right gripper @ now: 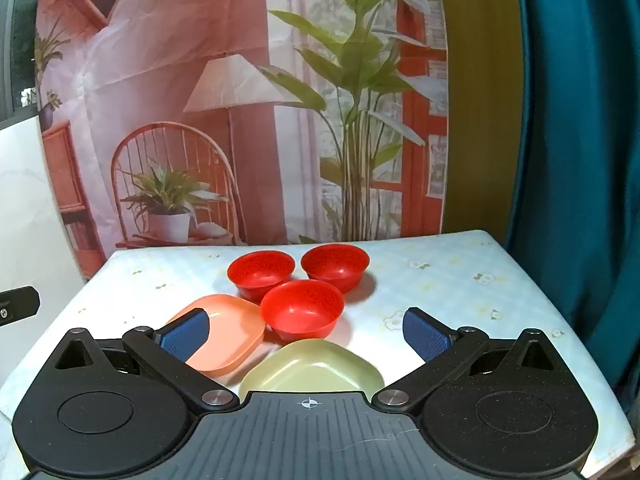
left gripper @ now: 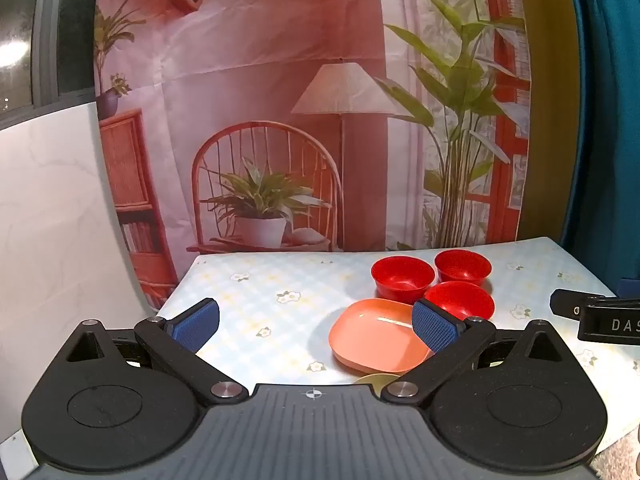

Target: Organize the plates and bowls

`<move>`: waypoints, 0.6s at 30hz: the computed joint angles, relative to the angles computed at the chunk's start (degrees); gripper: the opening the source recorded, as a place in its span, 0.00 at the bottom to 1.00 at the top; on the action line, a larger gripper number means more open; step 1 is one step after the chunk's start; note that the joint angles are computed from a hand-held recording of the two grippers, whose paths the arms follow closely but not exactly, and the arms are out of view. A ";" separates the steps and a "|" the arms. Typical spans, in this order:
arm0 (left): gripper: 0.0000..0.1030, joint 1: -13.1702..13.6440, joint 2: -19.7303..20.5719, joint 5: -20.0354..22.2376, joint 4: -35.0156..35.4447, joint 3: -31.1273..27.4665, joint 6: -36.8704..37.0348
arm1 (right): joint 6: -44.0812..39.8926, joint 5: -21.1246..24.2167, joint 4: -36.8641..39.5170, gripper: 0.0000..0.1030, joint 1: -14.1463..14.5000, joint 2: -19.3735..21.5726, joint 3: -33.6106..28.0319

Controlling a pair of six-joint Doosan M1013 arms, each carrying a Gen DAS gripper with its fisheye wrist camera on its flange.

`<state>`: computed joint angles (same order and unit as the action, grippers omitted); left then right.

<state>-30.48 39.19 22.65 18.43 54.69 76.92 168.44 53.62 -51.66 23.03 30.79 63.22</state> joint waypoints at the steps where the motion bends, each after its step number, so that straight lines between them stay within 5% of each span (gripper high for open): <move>1: 1.00 0.02 -0.03 -0.21 -0.02 0.08 -0.03 | -0.12 0.00 0.05 1.00 -0.02 -0.03 0.02; 18: 1.00 -0.21 0.22 0.55 -0.08 -0.47 -0.34 | -0.39 0.50 -0.68 1.00 0.14 0.06 0.06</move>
<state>-30.69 39.41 23.19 18.35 54.22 76.58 168.04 54.12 -52.35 23.18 30.86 63.28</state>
